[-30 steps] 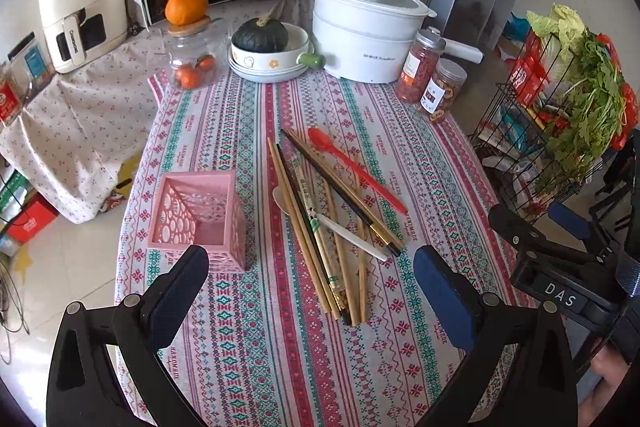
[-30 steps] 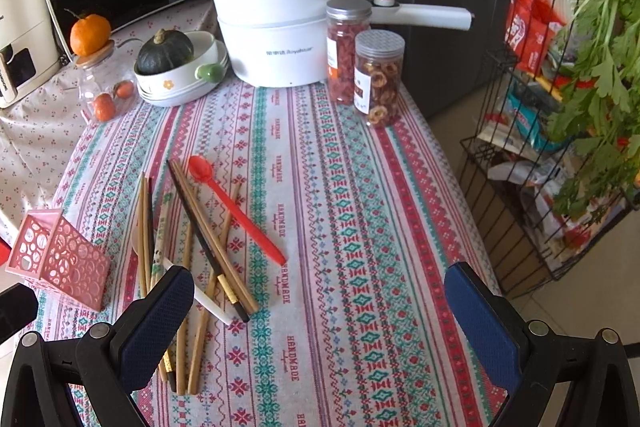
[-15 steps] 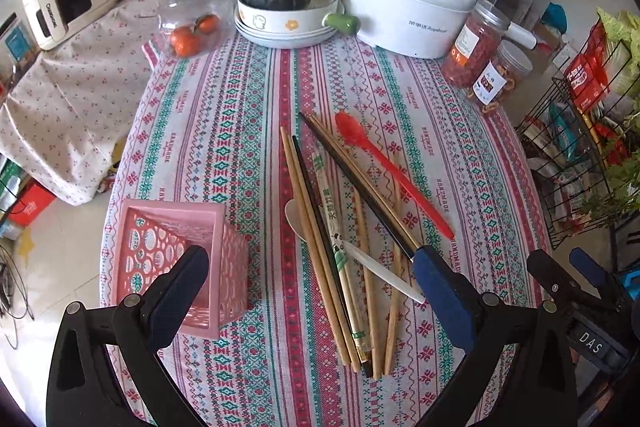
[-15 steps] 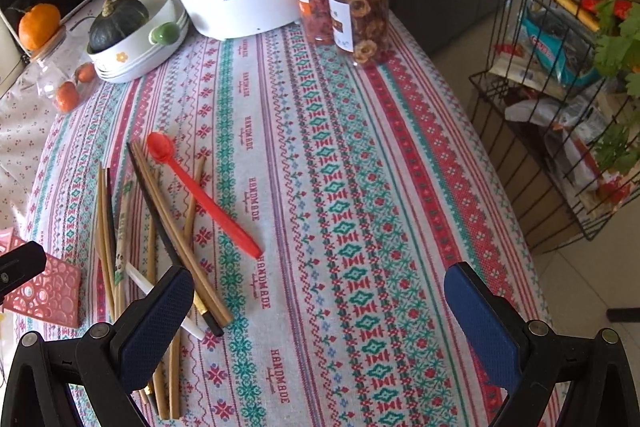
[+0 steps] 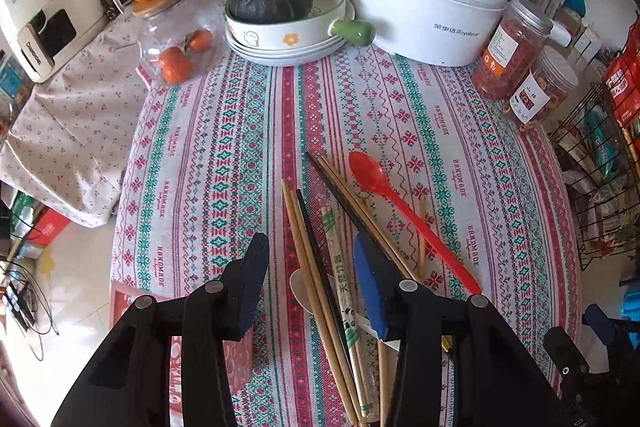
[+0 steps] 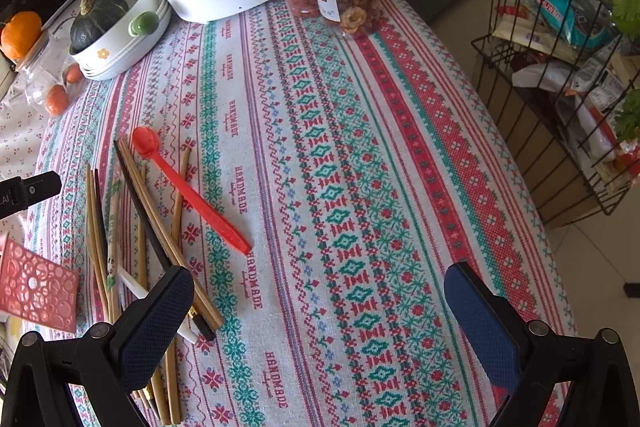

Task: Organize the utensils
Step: 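Lower the left tool onto the pile and grasp a bamboo chopstick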

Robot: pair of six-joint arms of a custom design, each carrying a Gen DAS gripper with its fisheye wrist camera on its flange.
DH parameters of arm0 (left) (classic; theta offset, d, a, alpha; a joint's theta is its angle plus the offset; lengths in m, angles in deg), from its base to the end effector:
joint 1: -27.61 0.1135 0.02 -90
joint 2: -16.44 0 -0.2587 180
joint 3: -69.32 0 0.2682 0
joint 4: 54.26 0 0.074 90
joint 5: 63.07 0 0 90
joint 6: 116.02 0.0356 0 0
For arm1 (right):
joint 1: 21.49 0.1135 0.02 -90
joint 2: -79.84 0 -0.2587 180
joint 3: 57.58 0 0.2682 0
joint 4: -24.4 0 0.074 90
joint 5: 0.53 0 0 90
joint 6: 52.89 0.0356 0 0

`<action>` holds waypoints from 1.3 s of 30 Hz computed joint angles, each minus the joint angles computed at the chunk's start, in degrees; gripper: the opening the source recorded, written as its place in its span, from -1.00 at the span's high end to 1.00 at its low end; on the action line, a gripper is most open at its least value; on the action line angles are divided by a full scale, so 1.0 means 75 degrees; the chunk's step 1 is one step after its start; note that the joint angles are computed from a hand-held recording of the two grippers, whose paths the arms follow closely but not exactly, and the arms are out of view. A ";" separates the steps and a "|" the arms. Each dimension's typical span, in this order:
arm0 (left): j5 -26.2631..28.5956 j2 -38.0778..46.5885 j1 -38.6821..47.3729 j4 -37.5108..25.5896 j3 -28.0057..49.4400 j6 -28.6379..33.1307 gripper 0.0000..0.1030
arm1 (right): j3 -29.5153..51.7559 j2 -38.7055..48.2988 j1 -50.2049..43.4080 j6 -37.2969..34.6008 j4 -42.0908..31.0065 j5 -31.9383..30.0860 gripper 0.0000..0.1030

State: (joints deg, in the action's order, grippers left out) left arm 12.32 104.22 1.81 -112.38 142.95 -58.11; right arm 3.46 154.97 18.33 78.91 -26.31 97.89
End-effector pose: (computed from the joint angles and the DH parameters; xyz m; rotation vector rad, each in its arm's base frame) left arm 0.2768 -0.1238 0.2031 -0.2056 2.7404 0.1008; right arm 0.2032 0.1627 0.1994 0.0912 2.7028 0.2444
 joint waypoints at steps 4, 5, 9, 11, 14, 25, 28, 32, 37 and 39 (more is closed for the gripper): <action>0.0010 -0.0095 0.0042 -0.0102 0.0053 0.0110 0.10 | -0.0010 -0.0109 -0.0020 0.0069 0.0032 -0.0067 -0.99; -0.0039 -0.0059 0.0046 -0.0122 0.0136 0.0094 0.10 | -0.0009 -0.0114 -0.0010 0.0094 0.0051 -0.0104 -0.99; 0.0283 0.0428 0.0245 -0.0131 0.0691 0.0186 0.32 | 0.0013 -0.0028 0.0047 0.0110 0.0070 -0.0129 -0.99; 0.0720 0.0899 0.0459 -0.0167 0.1039 0.0239 0.60 | 0.0010 0.0016 0.0032 0.0100 0.0061 -0.0110 -0.99; 0.0994 0.1711 0.0759 -0.0340 0.1536 0.0150 0.70 | -0.0037 -0.0003 -0.0050 0.0114 0.0072 -0.0149 -0.99; 0.1316 0.2910 0.1232 -0.0460 0.1801 -0.0258 0.71 | 0.0050 0.0019 0.0081 0.0018 0.0148 -0.0149 -0.99; 0.1502 0.2849 0.1266 -0.0251 0.1616 -0.0265 0.71 | 0.0028 0.0023 0.0067 0.0000 0.0150 -0.0159 -0.99; 0.1907 0.2554 0.1089 0.0186 0.1062 -0.0182 0.79 | 0.0009 0.0013 0.0052 0.0030 0.0147 -0.0168 -0.99; 0.1987 0.1854 0.0345 0.0743 0.0263 0.0013 0.79 | 0.0022 -0.0011 0.0097 0.0037 0.0095 -0.0172 -0.99; 0.2091 0.1477 0.0064 0.0926 -0.0096 -0.0016 0.79 | 0.0013 -0.0042 0.0106 0.0044 0.0064 -0.0178 -0.99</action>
State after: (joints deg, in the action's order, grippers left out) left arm 28.01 115.30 2.29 -105.44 142.23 -58.23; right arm 3.56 154.65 19.12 79.24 -25.83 96.55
